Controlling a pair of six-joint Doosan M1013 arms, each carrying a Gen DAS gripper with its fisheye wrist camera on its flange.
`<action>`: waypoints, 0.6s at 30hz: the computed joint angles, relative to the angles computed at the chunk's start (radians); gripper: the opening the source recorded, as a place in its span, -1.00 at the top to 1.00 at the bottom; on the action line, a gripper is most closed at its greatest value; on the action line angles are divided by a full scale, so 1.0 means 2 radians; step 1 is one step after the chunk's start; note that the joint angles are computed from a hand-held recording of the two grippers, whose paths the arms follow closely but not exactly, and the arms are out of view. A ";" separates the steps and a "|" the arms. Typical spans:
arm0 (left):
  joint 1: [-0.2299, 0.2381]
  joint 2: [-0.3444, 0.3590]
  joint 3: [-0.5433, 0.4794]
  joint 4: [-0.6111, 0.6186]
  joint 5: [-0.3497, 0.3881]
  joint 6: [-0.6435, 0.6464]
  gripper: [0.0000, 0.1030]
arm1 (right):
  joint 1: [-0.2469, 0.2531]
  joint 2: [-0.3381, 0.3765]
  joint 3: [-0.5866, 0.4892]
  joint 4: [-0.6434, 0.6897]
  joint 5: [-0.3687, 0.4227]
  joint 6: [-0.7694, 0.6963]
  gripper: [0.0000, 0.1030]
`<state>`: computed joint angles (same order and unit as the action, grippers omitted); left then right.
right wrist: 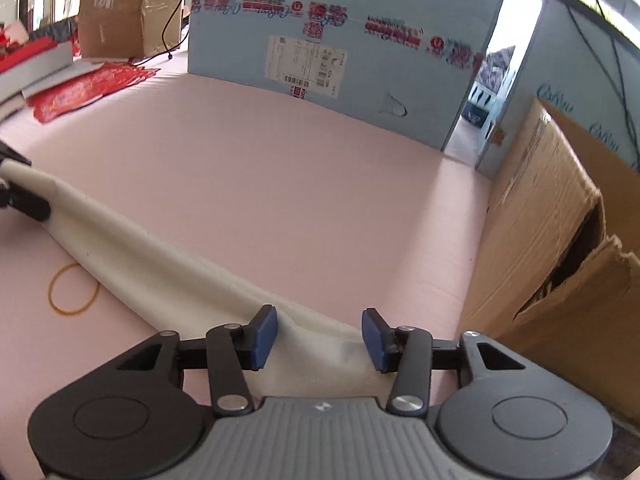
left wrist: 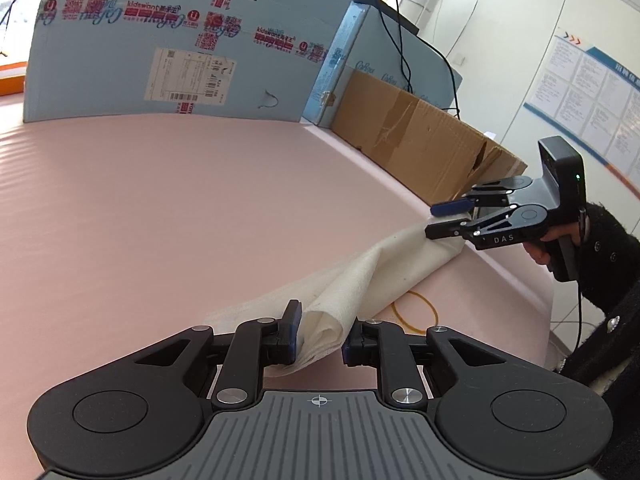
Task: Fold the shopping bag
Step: 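Grasp the strip end with the left gripper and fold it toward the right gripper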
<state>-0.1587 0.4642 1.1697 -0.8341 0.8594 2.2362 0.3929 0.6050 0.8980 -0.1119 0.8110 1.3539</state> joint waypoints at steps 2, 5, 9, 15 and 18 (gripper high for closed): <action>-0.005 -0.012 0.012 0.036 -0.029 -0.015 0.35 | 0.011 -0.016 0.040 -0.062 -0.057 0.016 -0.11; -0.026 -0.044 0.045 0.135 -0.123 -0.043 -0.55 | 0.018 -0.028 0.075 -0.116 -0.106 0.016 -0.07; -0.051 -0.063 0.070 0.155 -0.230 0.005 -0.64 | 0.018 -0.034 0.089 -0.122 -0.131 0.007 -0.06; -0.077 -0.022 0.011 0.099 -0.173 0.129 -0.25 | 0.011 -0.039 0.093 -0.070 -0.142 -0.012 -0.07; -0.079 0.012 -0.038 0.169 -0.091 0.038 0.31 | 0.004 -0.044 0.095 -0.010 -0.140 -0.027 -0.09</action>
<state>-0.3160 0.4873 1.0929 -0.4969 0.6777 2.3124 0.4001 0.5162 1.0878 -0.1315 0.5319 1.3003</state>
